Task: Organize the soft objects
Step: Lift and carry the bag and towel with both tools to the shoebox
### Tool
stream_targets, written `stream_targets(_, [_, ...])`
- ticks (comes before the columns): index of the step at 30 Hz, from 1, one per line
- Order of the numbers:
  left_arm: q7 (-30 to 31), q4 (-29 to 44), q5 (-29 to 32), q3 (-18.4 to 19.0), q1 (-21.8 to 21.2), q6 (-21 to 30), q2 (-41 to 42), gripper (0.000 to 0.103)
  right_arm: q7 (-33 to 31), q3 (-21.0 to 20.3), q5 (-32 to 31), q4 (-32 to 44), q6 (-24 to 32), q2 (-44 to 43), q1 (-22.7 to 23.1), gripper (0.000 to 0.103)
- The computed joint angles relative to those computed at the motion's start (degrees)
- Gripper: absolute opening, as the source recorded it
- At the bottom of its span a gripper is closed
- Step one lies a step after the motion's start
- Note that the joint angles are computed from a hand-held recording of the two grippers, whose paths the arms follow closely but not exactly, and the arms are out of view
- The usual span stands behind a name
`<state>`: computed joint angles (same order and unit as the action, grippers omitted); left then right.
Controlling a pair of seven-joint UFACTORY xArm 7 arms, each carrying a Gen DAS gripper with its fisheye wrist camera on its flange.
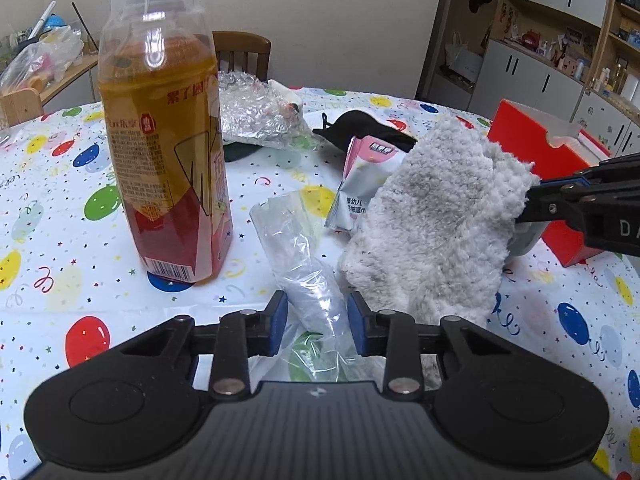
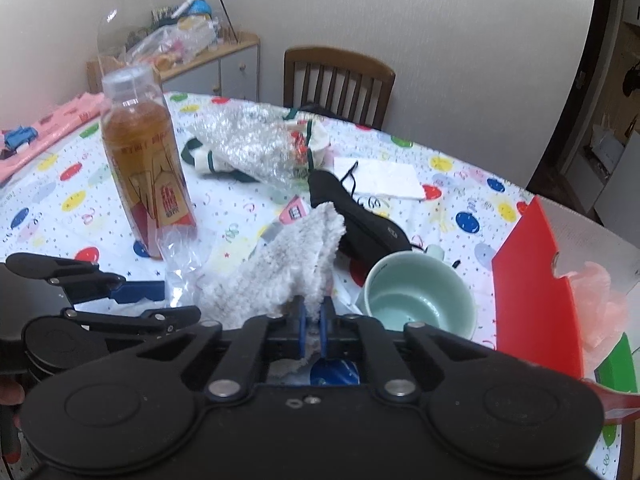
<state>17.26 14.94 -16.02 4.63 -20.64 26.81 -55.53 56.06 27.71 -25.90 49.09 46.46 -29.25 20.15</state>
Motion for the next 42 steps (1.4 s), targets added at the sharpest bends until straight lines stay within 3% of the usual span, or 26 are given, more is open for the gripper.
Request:
stream_targets(12, [-1.89, 2.95, -0.37, -1.12, -0.1, 8.72, -6.45, 0.031, 0.36, -0.07, 3.36, -3.63, 0.21, -11.59, 0.01, 0.004])
stream_targets(23, [-3.73, 8.91, -2.17, -5.25, -4.59, 13.12, -7.3, 0.028, -3.81, -2.09, 11.12, -7.88, 4.85, -28.18, -1.43, 0.004])
stream_targets(31, [-5.36, 15.45, -2.92, -9.48, -8.96, 12.78, -3.41, 0.028, -9.2, -4.26, 13.61, -10.41, 9.26, -39.08, -4.76, 0.004])
stream_targets(42, [-7.85, 26.96, -1.76, -15.02, -12.89, 8.56, 9.46, 0.028, -20.51, -11.01, 14.09, -15.02, 11.38, -51.39, -11.21, 0.004])
